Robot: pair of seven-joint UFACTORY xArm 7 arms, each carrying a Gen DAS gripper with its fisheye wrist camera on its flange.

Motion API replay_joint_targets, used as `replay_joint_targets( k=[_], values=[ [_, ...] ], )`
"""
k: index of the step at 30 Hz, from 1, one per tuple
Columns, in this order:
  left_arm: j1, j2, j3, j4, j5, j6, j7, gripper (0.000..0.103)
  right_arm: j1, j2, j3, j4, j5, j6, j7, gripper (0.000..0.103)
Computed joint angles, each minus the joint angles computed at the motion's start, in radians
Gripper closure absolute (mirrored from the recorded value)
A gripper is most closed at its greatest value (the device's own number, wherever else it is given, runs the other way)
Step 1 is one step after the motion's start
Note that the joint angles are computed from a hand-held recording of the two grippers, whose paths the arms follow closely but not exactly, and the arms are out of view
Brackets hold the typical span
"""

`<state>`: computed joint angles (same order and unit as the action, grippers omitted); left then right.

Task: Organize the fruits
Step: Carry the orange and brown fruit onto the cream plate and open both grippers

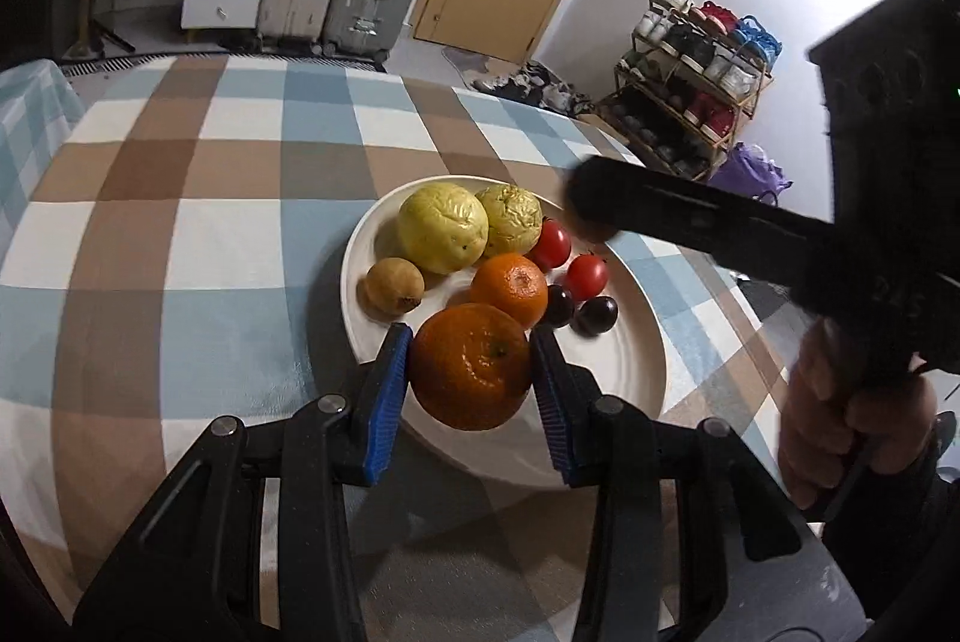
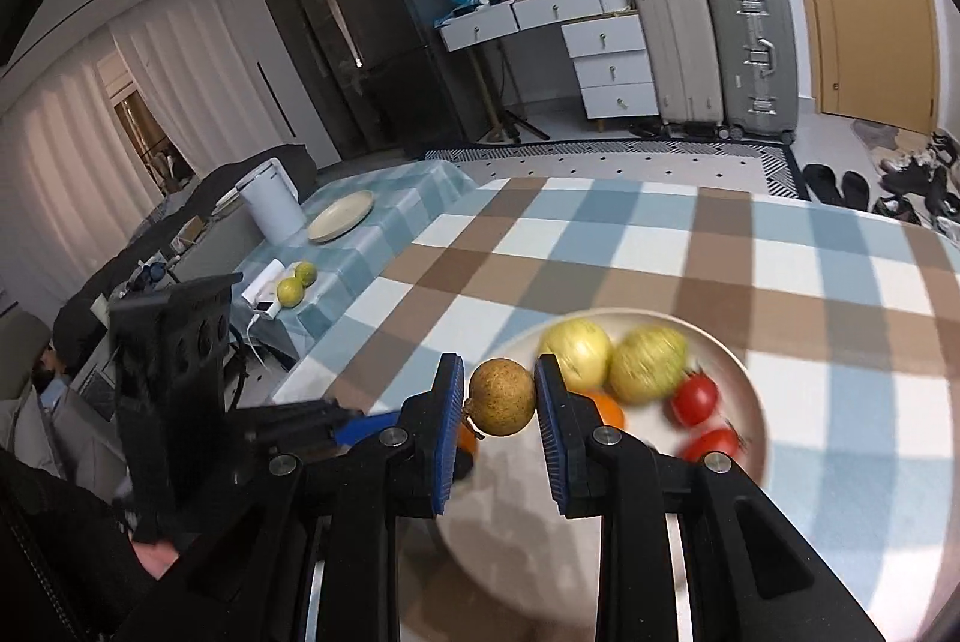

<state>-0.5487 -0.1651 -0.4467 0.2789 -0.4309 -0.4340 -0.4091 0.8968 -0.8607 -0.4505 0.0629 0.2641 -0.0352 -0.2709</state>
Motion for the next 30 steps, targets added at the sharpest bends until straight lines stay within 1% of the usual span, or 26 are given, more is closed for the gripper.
replay_joint_targets(
  k=[1,2,3,5,6,8,10,13,20,23,25,28,30],
  values=[
    [0.006,0.007,0.006,0.001,0.022,-0.002,-0.007,0.066,0.049,0.054,-0.034,0.023,0.006,-0.033,-0.003,0.078],
    [0.005,0.018,0.008,0.006,0.016,-0.001,0.012,0.066,0.087,0.085,-0.069,0.039,0.004,-0.052,-0.007,0.078],
    [0.001,0.028,0.025,0.008,0.039,-0.006,0.004,0.066,0.120,0.112,-0.101,0.051,0.001,-0.069,-0.008,0.078],
    [-0.017,0.040,0.072,0.006,0.117,-0.017,-0.041,0.066,0.177,0.162,-0.161,0.073,-0.009,-0.097,0.000,0.078],
    [-0.019,0.051,0.084,0.005,0.144,-0.031,-0.050,0.066,0.200,0.179,-0.189,0.082,-0.016,-0.101,0.007,0.078],
    [-0.018,0.067,0.080,0.009,0.130,-0.045,-0.033,0.066,0.254,0.206,-0.257,0.095,-0.033,-0.117,0.010,0.078],
    [-0.023,0.084,0.109,0.008,0.180,-0.059,-0.068,0.066,0.287,0.232,-0.296,0.104,-0.050,-0.128,0.018,0.078],
    [-0.027,0.093,0.111,0.011,0.172,-0.068,-0.058,0.066,0.321,0.252,-0.341,0.108,-0.076,-0.143,0.030,0.078],
    [-0.038,0.104,0.116,0.018,0.160,-0.072,-0.048,0.066,0.364,0.279,-0.403,0.106,-0.133,-0.176,0.066,0.078],
    [-0.039,0.110,0.121,0.022,0.170,-0.074,-0.049,0.066,0.374,0.290,-0.417,0.107,-0.155,-0.183,0.085,0.078],
    [-0.041,0.109,0.119,0.026,0.158,-0.066,-0.038,0.066,0.385,0.298,-0.429,0.109,-0.168,-0.186,0.093,0.078],
    [-0.044,0.102,0.109,0.033,0.121,-0.043,-0.014,0.065,0.360,0.317,-0.404,0.102,-0.184,-0.208,0.123,0.075],
    [-0.046,0.093,0.086,0.039,0.049,-0.026,0.030,0.065,0.330,0.327,-0.378,0.096,-0.199,-0.218,0.149,0.075]
  ],
)
